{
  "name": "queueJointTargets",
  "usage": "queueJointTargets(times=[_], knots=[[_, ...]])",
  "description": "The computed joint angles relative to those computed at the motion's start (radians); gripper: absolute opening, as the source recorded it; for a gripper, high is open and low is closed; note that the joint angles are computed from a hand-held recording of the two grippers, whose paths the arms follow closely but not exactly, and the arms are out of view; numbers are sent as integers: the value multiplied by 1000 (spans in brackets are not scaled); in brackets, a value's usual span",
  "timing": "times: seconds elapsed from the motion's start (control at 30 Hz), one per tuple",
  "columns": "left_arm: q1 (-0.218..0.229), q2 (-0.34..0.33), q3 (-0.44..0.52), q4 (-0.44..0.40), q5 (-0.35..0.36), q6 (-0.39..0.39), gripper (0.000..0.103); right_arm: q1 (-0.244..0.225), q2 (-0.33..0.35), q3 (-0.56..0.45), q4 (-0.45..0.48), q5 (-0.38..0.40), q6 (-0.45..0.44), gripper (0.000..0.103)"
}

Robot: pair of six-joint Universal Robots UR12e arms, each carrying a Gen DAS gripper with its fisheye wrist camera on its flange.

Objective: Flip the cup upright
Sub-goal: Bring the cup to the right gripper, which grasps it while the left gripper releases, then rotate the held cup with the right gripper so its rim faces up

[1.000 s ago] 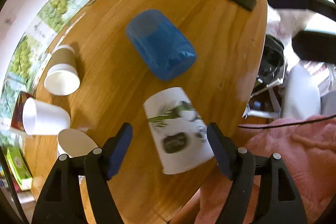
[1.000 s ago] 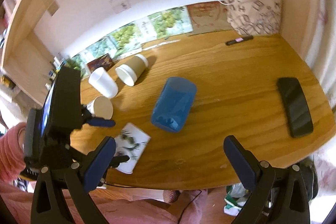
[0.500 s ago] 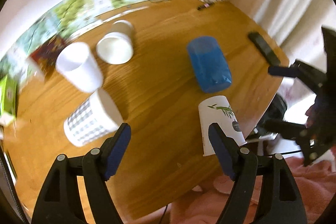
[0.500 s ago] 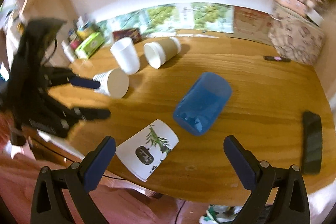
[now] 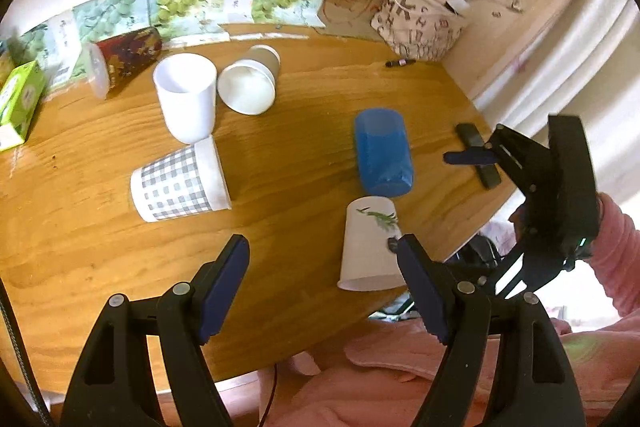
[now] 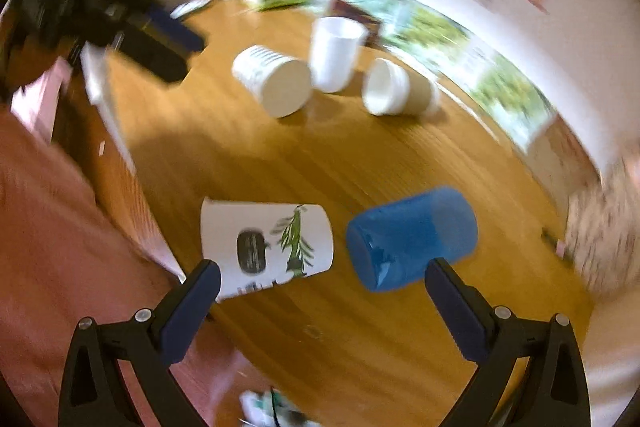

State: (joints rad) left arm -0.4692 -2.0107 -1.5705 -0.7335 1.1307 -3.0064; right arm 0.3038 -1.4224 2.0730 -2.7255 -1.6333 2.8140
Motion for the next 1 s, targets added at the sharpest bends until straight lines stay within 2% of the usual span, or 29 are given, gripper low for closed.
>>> queueJointTargets(times=[0.1,0.13,0.17,0.2,0.27,0.53,0.7,0.83,1.0], knots=[[5,9,-19,48,-17,-47,79,12,18,-20,14,-4,-160,102],[7,10,-22,59,-20,-62,79,10,17,-19,14,0,-173,102],[8,12,-27,72,-20,-76,79,18,26,-28,19,-9,-227,102],[8,14,-31,84,-14,-91,79,26,39,-37,17,-18,-318,102],[8,17,-40,106,4,-118,79,32,54,-49,15,-18,-422,102],[16,31,-75,171,52,-246,79,48,103,-98,38,13,-733,102],[18,44,-99,198,85,-292,79,55,125,-124,103,22,-850,93],[19,54,-115,218,111,-329,79,60,142,-146,150,28,-888,86],[22,62,-125,221,130,-349,79,67,159,-159,158,13,-915,84]])
